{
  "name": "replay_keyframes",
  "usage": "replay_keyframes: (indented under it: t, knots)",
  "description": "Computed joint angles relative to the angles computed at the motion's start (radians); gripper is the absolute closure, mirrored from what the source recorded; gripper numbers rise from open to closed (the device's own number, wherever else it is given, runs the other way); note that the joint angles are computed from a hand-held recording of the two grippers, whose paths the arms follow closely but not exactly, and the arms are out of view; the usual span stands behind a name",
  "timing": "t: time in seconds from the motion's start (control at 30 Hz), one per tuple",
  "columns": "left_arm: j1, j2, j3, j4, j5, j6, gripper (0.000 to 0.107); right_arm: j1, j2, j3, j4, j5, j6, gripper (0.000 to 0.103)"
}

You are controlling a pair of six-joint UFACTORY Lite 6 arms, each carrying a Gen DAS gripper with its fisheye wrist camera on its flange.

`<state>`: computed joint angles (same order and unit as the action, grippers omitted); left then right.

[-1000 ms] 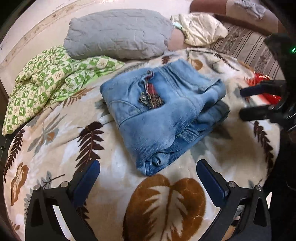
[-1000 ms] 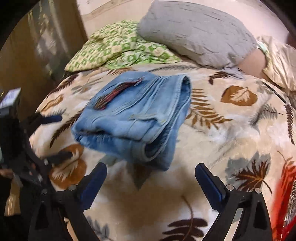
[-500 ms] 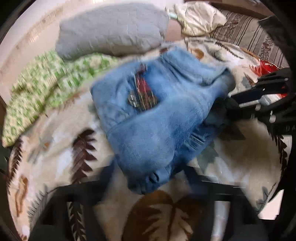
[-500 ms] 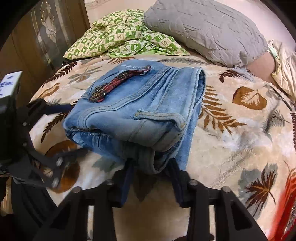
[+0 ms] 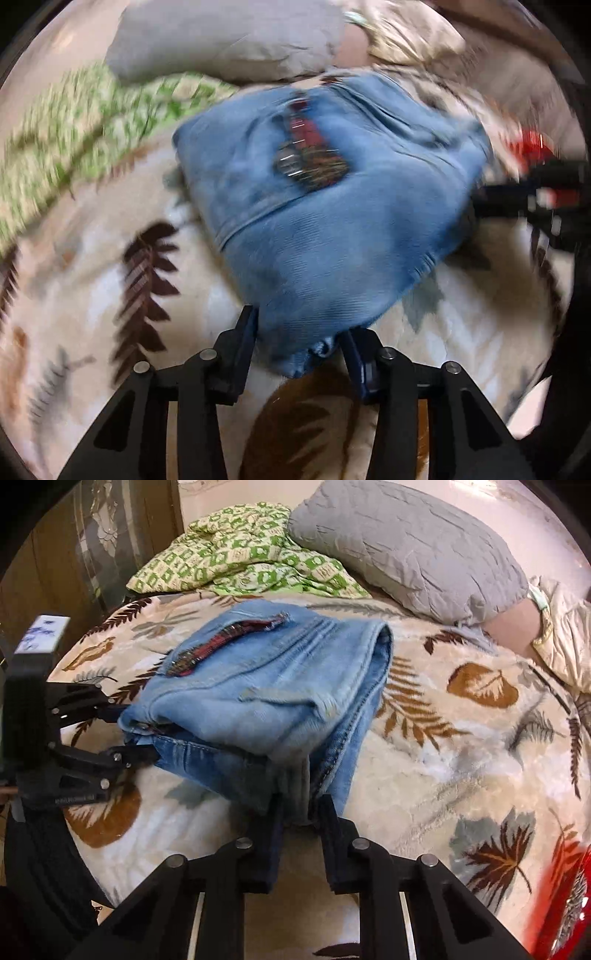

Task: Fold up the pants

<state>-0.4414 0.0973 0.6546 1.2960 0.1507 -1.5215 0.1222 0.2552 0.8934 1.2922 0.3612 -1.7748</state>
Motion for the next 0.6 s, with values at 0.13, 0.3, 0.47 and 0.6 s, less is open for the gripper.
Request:
replay_keyframes:
  t: [0.13,0.3,0.47,0.6]
  knots:
    - [-0.038,-0.002,-0.005,0.03,0.042,-0.048,0.061,-0.013,0.015,0.01,0.007,0.007,-0.003,0.084]
    - [-0.118,-0.059,-0.017,-0.043,0.152,-0.028,0.05,-0.012,0.011,0.019,-0.043,0.02,0.048,0.08]
    - [-0.319,-0.374,-0.057,-0.145,0.49,-0.105,0.004,-0.089,-0.205,-0.054,-0.104,0.092,0.159,0.0]
    - [-0.515,-0.549,0.022,-0.198,0.816,-0.191,0.004,-0.152,-0.464,-0.099,-0.234,0.113,0.397,0.0]
